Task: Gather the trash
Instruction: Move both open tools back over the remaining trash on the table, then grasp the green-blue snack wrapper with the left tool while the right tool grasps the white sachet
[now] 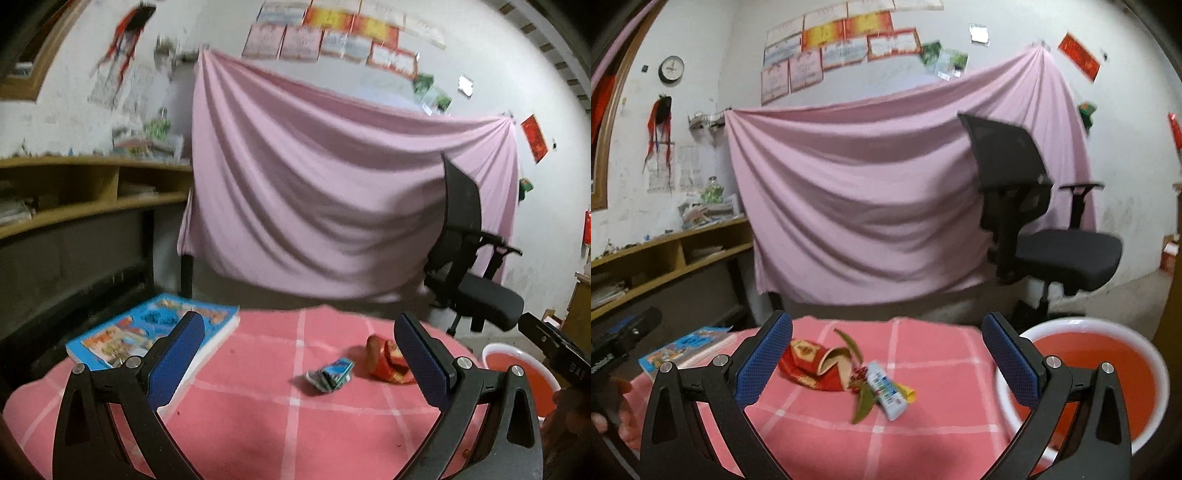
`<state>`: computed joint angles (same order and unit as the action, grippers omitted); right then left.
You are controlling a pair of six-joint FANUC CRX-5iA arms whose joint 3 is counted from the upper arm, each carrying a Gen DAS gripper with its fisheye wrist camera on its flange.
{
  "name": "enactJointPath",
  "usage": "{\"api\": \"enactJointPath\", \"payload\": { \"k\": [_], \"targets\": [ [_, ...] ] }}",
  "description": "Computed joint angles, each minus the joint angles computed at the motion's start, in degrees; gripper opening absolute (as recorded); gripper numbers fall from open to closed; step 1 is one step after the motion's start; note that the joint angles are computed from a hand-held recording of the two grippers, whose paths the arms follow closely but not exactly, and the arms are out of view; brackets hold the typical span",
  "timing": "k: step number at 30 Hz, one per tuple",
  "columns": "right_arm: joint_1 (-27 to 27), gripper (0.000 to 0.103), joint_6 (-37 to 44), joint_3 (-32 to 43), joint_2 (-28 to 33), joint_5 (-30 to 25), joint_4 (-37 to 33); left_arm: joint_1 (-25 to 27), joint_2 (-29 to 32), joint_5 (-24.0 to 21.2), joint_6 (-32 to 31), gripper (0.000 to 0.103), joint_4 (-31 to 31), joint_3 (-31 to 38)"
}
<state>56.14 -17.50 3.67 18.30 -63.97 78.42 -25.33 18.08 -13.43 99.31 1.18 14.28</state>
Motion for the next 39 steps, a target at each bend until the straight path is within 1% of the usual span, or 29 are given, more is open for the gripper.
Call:
{"api": "enactJointPath", "payload": {
  "k": [1, 4, 5, 6, 7, 8, 10, 12, 13, 15, 16, 18, 19, 21, 22, 24, 25, 26, 27, 28, 29, 30, 32, 35, 39],
  "targets": [
    [-0.1, 0.103, 0.7, 0.3, 0.1, 0.5, -1.1, 0.3, 0.9, -1.8, -2.0, 0.101, 2.4, 1.0],
    [-0.5, 0.103, 6.3, 3.3, 1.3, 1.4, -6.3, 0.9, 3.9, -7.7, -6.2, 0.101, 7.8, 4.5],
    [-0.8, 0.099, 8.6, 4.1, 1.6, 2.6, -8.7, 1.0, 5.2, -10.6, -7.0, 0.1, 8.9, 6.4],
    [-0.9, 0.092, 10.0, 4.7, 1.9, 3.0, -10.1, 1.1, 6.2, -12.8, -7.2, 0.1, 9.4, 8.0],
    [-0.9, 0.088, 12.2, 6.0, 2.6, 2.9, -12.5, 1.3, 7.3, -15.1, -8.2, 0.1, 10.5, 9.6],
    [-0.9, 0.084, 15.2, 7.8, 3.5, 2.6, -15.4, 1.4, 8.2, -16.7, -8.5, 0.1, 11.1, 11.0],
    [-1.3, 0.081, 18.7, 9.8, 4.4, 3.0, -19.1, 1.6, 9.4, -18.8, -9.8, 0.1, 12.7, 12.5],
    [-1.7, 0.069, 20.7, 10.8, 4.9, 3.2, -21.3, 1.6, 10.9, -21.6, -10.8, 0.097, 13.4, 15.1],
    [-1.8, 0.066, 21.2, 11.3, 5.1, 3.1, -22.0, 1.6, 12.0, -23.6, -11.4, 0.096, 13.7, 16.8],
    [-1.8, 0.056, 21.0, 11.3, 5.0, 2.6, -22.9, 1.5, 14.4, -27.4, -11.8, 0.088, 13.8, 20.6],
    [-1.9, 0.054, 20.7, 11.3, 4.8, 2.4, -23.1, 1.5, 15.7, -29.6, -12.2, 0.085, 14.1, 22.7],
    [-1.8, 0.051, 21.1, 12.1, 5.2, 0.3, -23.8, 1.5, 18.8, -34.9, -12.3, 0.073, 14.0, 28.1],
    [-1.8, 0.05, 21.6, 12.7, 5.4, -0.7, -24.4, 1.5, 20.3, -37.4, -12.2, 0.07, 13.9, 30.7],
    [-2.0, 0.043, 22.2, 13.2, 5.5, -2.0, -25.9, 1.4, 23.2, -41.9, -11.9, 0.063, 13.3, 35.8],
    [-2.1, 0.041, 22.5, 13.4, 5.5, -2.4, -26.9, 1.3, 24.3, -43.5, -11.8, 0.062, 13.1, 37.8],
    [-2.3, 0.038, 23.0, 13.9, 5.4, -2.9, -28.4, 1.0, 25.2, -44.6, -11.8, 0.061, 12.3, 39.6],
    [-2.3, 0.037, 23.4, 14.3, 5.6, -3.3, -29.1, 1.1, 25.0, -44.5, -12.4, 0.058, 12.5, 39.3],
    [-2.4, 0.034, 24.0, 14.7, 5.7, -3.6, -29.8, 1.1, 25.0, -44.6, -13.1, 0.051, 12.7, 39.2],
    [-2.4, 0.032, 25.0, 15.4, 6.0, -3.9, -30.9, 1.0, 25.0, -44.9, -13.5, 0.047, 12.6, 39.4],
    [-2.5, 0.031, 26.2, 16.2, 6.3, -4.3, -32.0, 0.9, 25.2, -45.1, -13.7, 0.046, 12.4, 39.8],
    [-2.5, 0.028, 27.3, 17.0, 6.7, -4.5, -33.0, 0.8, 25.3, -45.2, -14.0, 0.041, 12.3, 39.8],
    [-2.5, 0.025, 28.1, 17.5, 7.0, -4.7, -33.6, 0.8, 25.5, -45.3, -14.4, 0.034, 12.4, 40.0],
    [-2.4, 0.023, 29.8, 18.3, 7.4, -4.9, -34.6, 0.7, 25.9, -46.1, -15.5, 0.027, 13.0, 40.5],
    [-2.3, 0.019, 31.9, 19.3, 7.9, -4.9, -35.8, 0.2, 26.2, -46.6, -15.9, 0.025, 12.1, 41.2],
    [-2.2, 0.019, 34.0, 20.2, 8.5, -4.9, -36.4, -0.3, 26.0, -46.6, -17.0, 0.023, 11.3, 41.0]
  ]
}}
